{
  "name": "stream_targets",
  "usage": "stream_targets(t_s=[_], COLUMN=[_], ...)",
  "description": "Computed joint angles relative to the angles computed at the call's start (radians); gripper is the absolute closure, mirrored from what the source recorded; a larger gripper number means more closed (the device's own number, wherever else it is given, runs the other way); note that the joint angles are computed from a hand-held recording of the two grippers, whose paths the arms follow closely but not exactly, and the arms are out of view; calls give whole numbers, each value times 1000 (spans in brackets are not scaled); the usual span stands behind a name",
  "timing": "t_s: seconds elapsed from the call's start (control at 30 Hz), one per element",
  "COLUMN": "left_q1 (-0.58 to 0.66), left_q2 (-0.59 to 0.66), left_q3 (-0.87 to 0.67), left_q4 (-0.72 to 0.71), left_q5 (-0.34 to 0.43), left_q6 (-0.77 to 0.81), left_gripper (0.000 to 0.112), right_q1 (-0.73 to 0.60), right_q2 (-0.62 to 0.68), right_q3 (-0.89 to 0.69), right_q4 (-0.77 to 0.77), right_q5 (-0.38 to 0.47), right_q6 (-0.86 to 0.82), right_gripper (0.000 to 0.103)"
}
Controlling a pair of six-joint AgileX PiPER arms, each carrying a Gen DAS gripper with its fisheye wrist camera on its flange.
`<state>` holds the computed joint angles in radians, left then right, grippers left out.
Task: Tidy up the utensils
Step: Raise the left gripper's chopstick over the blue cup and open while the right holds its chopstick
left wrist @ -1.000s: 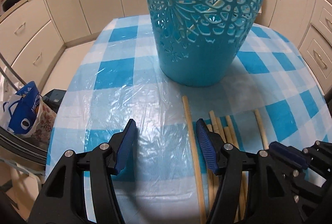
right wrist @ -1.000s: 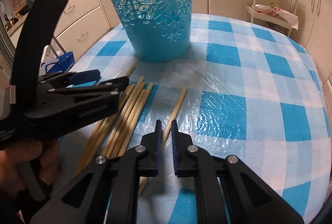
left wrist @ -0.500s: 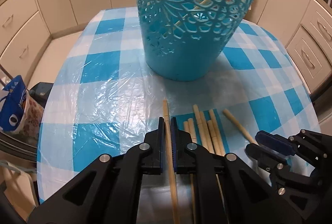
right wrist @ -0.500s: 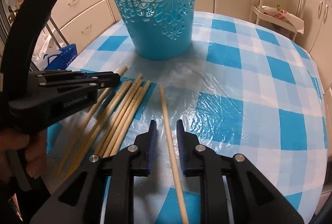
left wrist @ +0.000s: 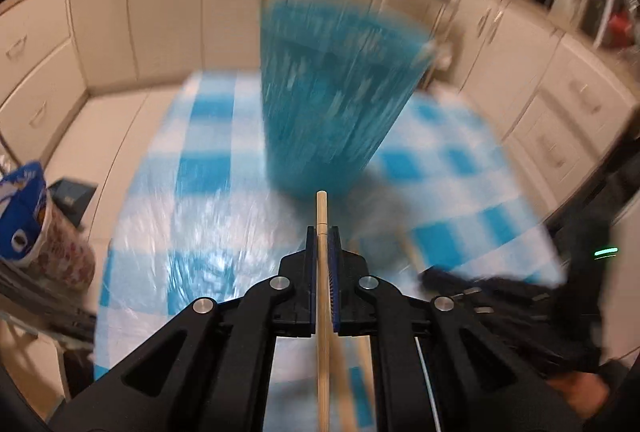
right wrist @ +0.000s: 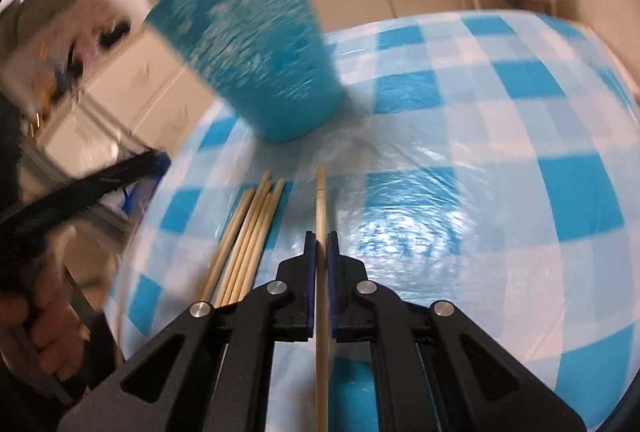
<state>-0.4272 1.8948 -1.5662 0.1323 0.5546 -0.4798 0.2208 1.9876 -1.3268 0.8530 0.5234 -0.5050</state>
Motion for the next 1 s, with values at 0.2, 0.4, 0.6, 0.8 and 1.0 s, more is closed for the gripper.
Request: stream_targets(t_s=[0.2,0.4,0.6,0.8,1.0], left_q1=[-4,-13,-13,-30,-28], left_q2=[-156,-186,-81,106,336], left_q3=[-7,-70,-235,-479,-783], left_q4=[78,338,744,1090,1064], left_q5=[-139,-256,-258,-129,-11], left_q6=[-67,-318,-723,-1005,-973], left_gripper=[107,108,108,107,107], right_q1=[-36,-35,-30,-35,-43], right_q2=[-3,-18,-26,-20,-15], right_q3=[26,51,67,65,63], right_q4=[125,181,195,219,243], right_q5=[-13,-34,-50,-40,-25], right_q6=[-54,-113,-142,-168,-188], right_gripper=[97,97,97,97,97])
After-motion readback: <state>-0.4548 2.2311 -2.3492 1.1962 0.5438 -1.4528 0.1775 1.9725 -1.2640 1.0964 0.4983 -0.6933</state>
